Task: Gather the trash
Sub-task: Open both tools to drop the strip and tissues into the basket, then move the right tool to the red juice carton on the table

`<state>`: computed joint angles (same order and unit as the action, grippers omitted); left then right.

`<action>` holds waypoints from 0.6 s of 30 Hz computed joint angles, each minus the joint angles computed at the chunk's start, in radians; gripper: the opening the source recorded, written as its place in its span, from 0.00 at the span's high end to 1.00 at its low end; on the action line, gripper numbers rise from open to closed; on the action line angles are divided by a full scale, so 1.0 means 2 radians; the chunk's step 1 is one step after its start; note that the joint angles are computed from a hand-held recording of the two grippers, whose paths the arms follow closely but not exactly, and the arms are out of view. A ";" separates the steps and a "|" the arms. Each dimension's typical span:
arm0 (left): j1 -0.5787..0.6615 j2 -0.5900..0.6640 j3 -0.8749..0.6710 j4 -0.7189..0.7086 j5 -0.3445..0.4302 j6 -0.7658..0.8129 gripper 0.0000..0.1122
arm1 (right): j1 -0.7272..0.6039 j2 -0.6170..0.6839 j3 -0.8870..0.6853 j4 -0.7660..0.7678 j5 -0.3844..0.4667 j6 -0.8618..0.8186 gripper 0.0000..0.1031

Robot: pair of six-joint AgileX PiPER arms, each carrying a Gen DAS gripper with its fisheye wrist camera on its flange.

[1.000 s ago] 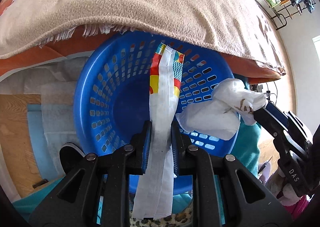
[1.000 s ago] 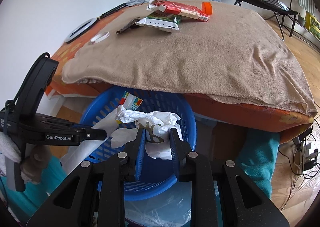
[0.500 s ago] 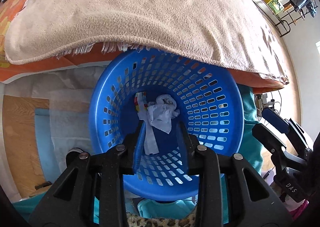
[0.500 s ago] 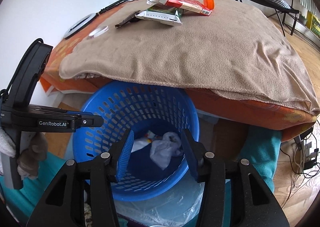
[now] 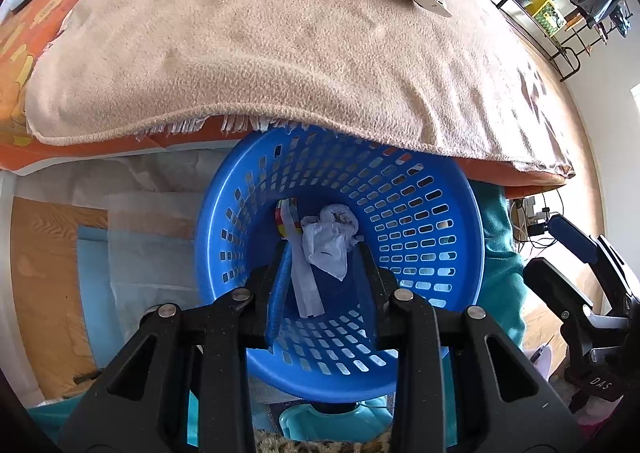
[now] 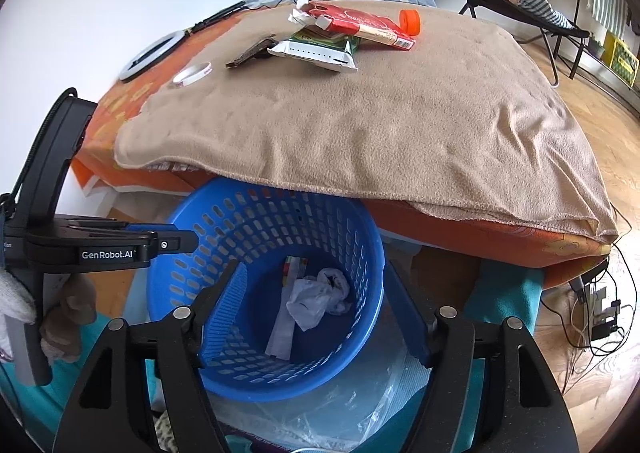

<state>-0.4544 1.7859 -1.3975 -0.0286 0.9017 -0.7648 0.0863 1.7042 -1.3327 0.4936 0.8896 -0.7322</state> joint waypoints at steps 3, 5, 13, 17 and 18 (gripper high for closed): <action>0.002 -0.004 -0.001 -0.003 0.002 0.000 0.72 | 0.002 0.002 -0.010 -0.012 0.006 0.019 0.24; 0.003 -0.007 -0.003 -0.004 0.004 0.002 0.72 | 0.003 0.005 -0.019 -0.021 0.013 0.032 0.24; 0.016 -0.015 -0.040 0.016 0.032 0.009 0.56 | 0.003 0.023 -0.057 -0.027 0.040 0.053 0.24; 0.038 -0.010 -0.075 0.028 0.052 0.022 0.56 | -0.006 0.023 -0.062 -0.004 0.029 0.036 0.24; 0.045 -0.009 -0.081 0.031 0.056 0.025 0.56 | -0.007 0.023 -0.064 0.000 0.023 0.033 0.24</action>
<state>-0.3650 1.7683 -1.5604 0.0324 1.0133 -0.7139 0.0720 1.7509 -1.4610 0.4937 0.9364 -0.6668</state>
